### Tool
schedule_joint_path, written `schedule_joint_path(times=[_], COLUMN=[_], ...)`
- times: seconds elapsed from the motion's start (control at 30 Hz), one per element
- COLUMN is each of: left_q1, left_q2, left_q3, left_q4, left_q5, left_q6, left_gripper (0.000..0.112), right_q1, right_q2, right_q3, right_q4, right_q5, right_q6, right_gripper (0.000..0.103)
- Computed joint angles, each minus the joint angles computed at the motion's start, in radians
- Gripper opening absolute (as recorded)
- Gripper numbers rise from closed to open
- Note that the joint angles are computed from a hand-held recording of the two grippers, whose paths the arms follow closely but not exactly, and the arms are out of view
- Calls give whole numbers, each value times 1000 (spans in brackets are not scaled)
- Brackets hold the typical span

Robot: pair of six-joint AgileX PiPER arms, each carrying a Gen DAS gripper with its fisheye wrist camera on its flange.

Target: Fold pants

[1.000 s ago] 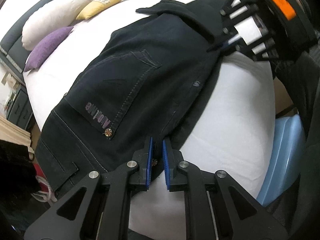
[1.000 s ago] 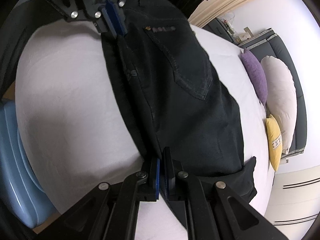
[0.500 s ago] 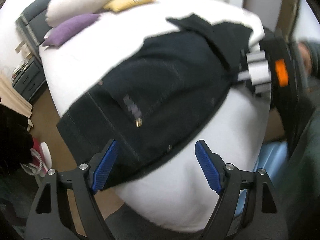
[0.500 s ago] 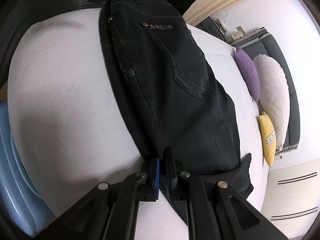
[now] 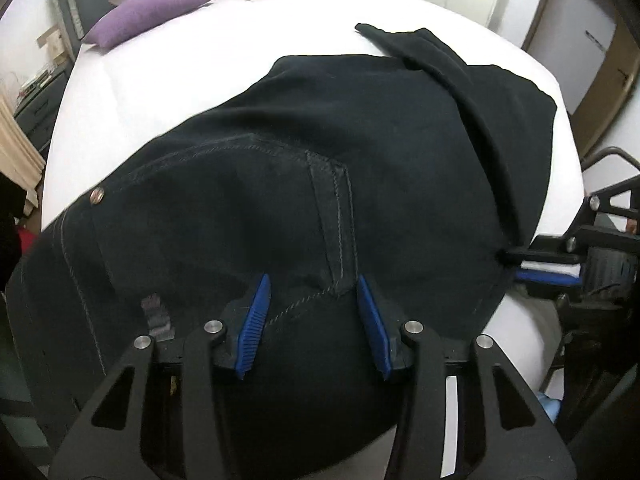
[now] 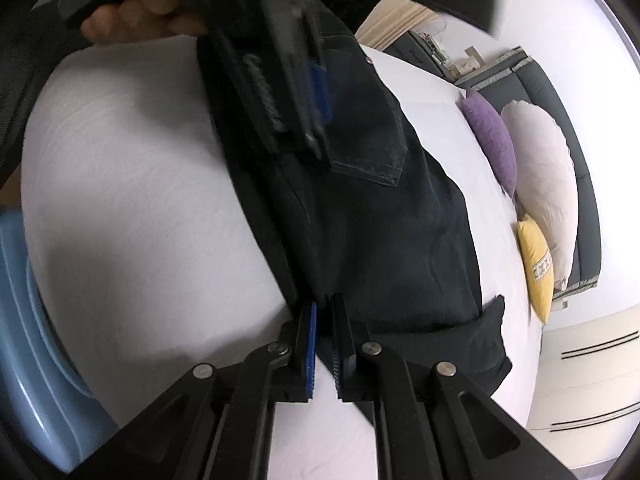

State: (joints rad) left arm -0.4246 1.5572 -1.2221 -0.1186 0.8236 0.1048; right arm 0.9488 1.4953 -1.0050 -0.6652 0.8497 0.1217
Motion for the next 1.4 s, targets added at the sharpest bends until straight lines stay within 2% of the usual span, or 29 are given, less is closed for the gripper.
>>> schedule_joint_path(times=[0.1, 0.23, 0.37, 0.43, 0.5, 0.57, 0.63, 0.7, 0.83, 0.93, 1.0, 1.07, 1.13, 1.17, 1.2, 1.23, 1.27, 1.33, 1.37, 1.4], left_q1=[23, 31, -1, -7, -18, -15, -7, 20, 42, 23, 9, -19, -26, -19, -20, -24, -33, -49, -56, -56], left_q2=[-21, -47, -80, -88, -109, -140, -175, -177, -82, 50, 175, 291, 332, 324, 305, 301, 304, 339, 370, 384], left_q3=[29, 49, 99, 109, 124, 146, 170, 142, -9, -184, -339, -455, -463, -422, -378, -368, -375, -447, -528, -574], left_q4=[-29, -18, 27, 32, 43, 29, 14, -30, -40, -50, -71, 5, 49, 31, 30, 38, 57, 89, 99, 82], left_q5=[-13, -19, -48, -52, -47, -30, -14, 22, 39, 32, 70, 134, 146, 106, 59, 50, 58, 124, 196, 228], left_q6=[18, -8, -118, -141, -162, -155, -147, -125, -140, -155, -141, -190, -232, -222, -218, -225, -241, -268, -285, -278], left_gripper=[44, 43, 43, 43, 44, 44, 44, 44, 44, 44, 44, 44, 44, 44, 44, 44, 44, 44, 44, 44], right_q1=[-81, -265, -370, -431, -454, -452, -459, -454, -475, -478, -497, -518, -566, -606, -676, -724, -779, -906, -956, -990], right_q2=[-41, -43, 78, 176, 267, 321, 253, 188, 130, 145, 150, 136, 105, 90, 69, 58, 55, 100, 139, 181], right_q3=[-51, -219, -371, -439, -490, -489, -368, -288, -203, -224, -227, -217, -193, -190, -184, -183, -193, -274, -335, -403], right_q4=[165, 441, 656, 806, 830, 743, 756, 733, 782, 785, 801, 839, 901, 951, 1035, 1080, 1126, 1184, 1185, 1169], right_q5=[27, 22, -15, -12, 30, 80, 0, -26, -76, -69, -70, -72, -81, -85, -89, -89, -83, -41, -11, 19], right_q6=[-108, -185, -247, -282, -221, -118, -132, -118, -125, -103, -136, -165, -196, -235, -299, -324, -346, -354, -334, -302], right_gripper=[12, 15, 19, 31, 32, 32, 33, 34, 37, 39, 41, 41, 41, 41, 44, 52, 56, 59, 59, 59])
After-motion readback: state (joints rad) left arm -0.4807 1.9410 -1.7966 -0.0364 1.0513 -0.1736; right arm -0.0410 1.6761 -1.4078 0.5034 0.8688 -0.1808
